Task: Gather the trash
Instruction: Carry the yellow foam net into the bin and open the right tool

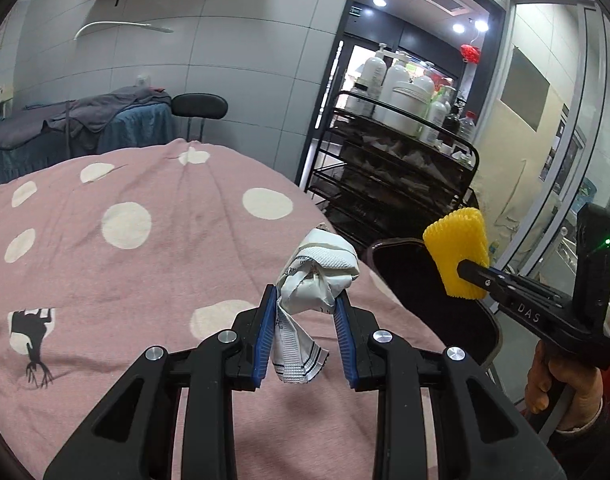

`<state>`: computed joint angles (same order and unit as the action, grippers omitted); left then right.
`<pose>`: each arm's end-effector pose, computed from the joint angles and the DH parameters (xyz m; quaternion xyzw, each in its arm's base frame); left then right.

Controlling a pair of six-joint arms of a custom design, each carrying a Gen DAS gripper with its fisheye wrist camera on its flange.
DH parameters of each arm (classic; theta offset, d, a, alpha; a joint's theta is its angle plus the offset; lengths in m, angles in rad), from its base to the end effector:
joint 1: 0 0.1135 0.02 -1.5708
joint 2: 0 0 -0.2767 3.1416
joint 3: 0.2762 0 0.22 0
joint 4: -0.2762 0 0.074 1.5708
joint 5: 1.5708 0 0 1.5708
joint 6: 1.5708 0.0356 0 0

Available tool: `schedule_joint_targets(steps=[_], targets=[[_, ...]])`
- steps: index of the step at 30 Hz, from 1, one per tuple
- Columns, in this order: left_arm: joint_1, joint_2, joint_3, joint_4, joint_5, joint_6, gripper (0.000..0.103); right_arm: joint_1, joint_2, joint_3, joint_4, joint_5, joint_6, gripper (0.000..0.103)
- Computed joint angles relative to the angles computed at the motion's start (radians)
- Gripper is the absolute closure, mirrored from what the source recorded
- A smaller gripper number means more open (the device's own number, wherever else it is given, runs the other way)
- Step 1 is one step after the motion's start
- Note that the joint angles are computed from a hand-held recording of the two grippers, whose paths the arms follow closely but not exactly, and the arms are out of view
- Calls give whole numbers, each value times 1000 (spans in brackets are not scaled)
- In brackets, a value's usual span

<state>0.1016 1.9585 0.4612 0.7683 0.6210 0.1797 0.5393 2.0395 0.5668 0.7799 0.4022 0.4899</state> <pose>0.2774 0.0075 0.0944 0.1587 0.8635 -0.2216 0.4243 0.2711 0.1460 0.0874 0.0630 0.8888 0.0476 0.4515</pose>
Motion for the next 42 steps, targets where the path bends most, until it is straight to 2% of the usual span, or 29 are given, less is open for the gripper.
schedule_joint_targets(steps=[9, 21, 23, 24, 25, 27, 33, 36, 42], targets=[[-160, 3, -19, 34, -45, -8, 74, -109, 77, -161, 159, -13, 72, 92], [-291, 27, 15, -8, -94, -10, 74, -281, 308, -112, 225, -125, 103, 90], [-305, 31, 25, -25, -96, -7, 74, -297, 337, -95, 219, -144, 106, 86], [-315, 33, 28, -27, -102, -8, 74, -307, 355, -93, 233, -159, 109, 77], [-323, 36, 30, -28, -108, -6, 74, -313, 370, -98, 253, -169, 114, 62], [-341, 40, 35, -31, -120, -4, 74, -315, 393, -122, 315, -169, 140, 43], [-387, 58, 73, -71, -130, -1, 74, -299, 416, -177, 415, -170, 163, 41], [-421, 79, 113, -102, -142, -3, 74, -269, 427, -220, 488, -140, 174, 37], [-483, 125, 231, -220, -140, -21, 74, -194, 424, -299, 557, -46, 204, 37]])
